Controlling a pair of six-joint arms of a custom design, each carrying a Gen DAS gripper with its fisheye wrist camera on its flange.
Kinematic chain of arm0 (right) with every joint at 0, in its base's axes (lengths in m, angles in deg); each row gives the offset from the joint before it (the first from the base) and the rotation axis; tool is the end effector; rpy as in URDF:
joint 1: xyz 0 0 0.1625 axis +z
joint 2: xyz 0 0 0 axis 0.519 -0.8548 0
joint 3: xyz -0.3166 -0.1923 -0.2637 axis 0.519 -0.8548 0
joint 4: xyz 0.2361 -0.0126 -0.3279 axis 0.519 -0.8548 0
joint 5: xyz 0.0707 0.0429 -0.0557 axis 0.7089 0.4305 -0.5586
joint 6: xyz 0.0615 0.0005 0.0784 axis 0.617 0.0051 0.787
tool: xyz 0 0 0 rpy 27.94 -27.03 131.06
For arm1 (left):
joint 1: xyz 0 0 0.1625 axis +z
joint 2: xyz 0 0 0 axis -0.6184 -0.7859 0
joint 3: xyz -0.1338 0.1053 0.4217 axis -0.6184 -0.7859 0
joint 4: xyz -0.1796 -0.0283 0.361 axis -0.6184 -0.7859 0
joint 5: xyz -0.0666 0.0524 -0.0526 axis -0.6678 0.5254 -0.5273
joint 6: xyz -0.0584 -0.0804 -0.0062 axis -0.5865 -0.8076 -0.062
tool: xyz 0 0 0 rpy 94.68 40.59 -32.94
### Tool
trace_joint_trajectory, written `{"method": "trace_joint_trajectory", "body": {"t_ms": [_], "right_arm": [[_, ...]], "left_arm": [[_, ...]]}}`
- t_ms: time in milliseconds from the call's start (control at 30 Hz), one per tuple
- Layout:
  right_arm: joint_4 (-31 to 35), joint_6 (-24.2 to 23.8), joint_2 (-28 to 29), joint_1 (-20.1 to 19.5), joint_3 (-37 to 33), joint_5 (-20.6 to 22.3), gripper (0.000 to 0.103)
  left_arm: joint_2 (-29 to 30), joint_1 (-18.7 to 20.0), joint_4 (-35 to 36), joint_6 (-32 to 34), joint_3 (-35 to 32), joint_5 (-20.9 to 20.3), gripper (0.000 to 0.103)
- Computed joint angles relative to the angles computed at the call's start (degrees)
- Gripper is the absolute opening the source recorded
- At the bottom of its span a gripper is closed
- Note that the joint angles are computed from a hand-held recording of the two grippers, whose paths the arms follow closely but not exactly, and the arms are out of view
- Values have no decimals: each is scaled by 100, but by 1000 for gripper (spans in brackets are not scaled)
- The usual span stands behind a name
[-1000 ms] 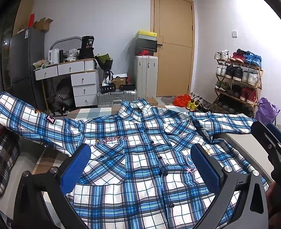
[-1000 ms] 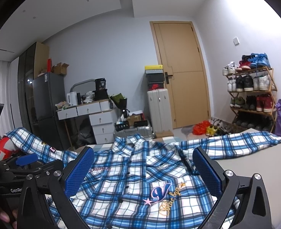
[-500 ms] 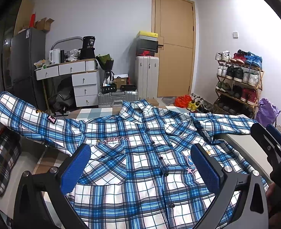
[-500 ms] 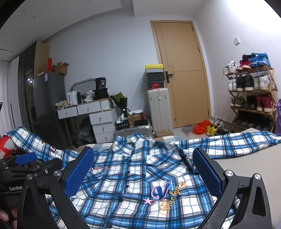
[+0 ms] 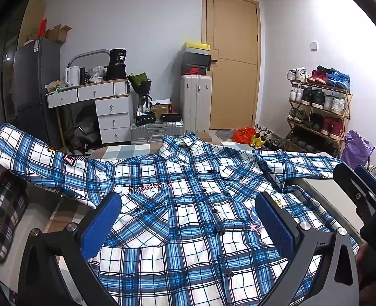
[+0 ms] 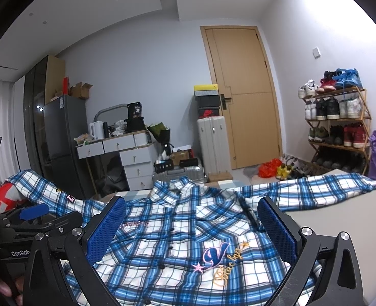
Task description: Fold large clothes
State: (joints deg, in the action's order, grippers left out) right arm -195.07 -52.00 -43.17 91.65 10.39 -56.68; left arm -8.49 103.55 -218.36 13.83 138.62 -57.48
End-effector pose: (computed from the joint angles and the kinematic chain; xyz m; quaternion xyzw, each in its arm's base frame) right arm 0.3621 -0.4274 -0.0702 0.1876 -0.7216 0.6253 0.2302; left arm -0.0155 -0.4667 0.3121 0.2983 0.8090 -0.4451 0.2418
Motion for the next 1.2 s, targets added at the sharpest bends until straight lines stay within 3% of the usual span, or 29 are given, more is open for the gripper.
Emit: {"method": "trace_joint_trajectory", "body": {"t_ms": [333,567,667,767,867,967,1100,1200], "right_arm": [[176,481,-160,-71,200,-22,103],[293,1545,-797,-403,935,-38,103],[616,2129,-1504,-880,1692,122,103],[1310,2749,-2416,-1623,2427,193,103],[2459,3666,-3481,-2592,2993,425,103],[3257,4335,-4318,-3527,3271,1153,97],[3827,4853,-4742,-4263,3239,1900,91],[4256,4918,-4782,-4336,3032,1852,86]], "left_arm": [[68,-41,24,60,16,97,102],[200,-29,166,204,-7,240,102],[262,8,375,291,-48,292,102],[271,53,673,355,-61,275,102],[384,60,791,500,-81,389,102],[547,59,765,659,-107,554,102],[713,69,788,758,-188,786,102],[735,104,1099,620,-283,837,102]]}}
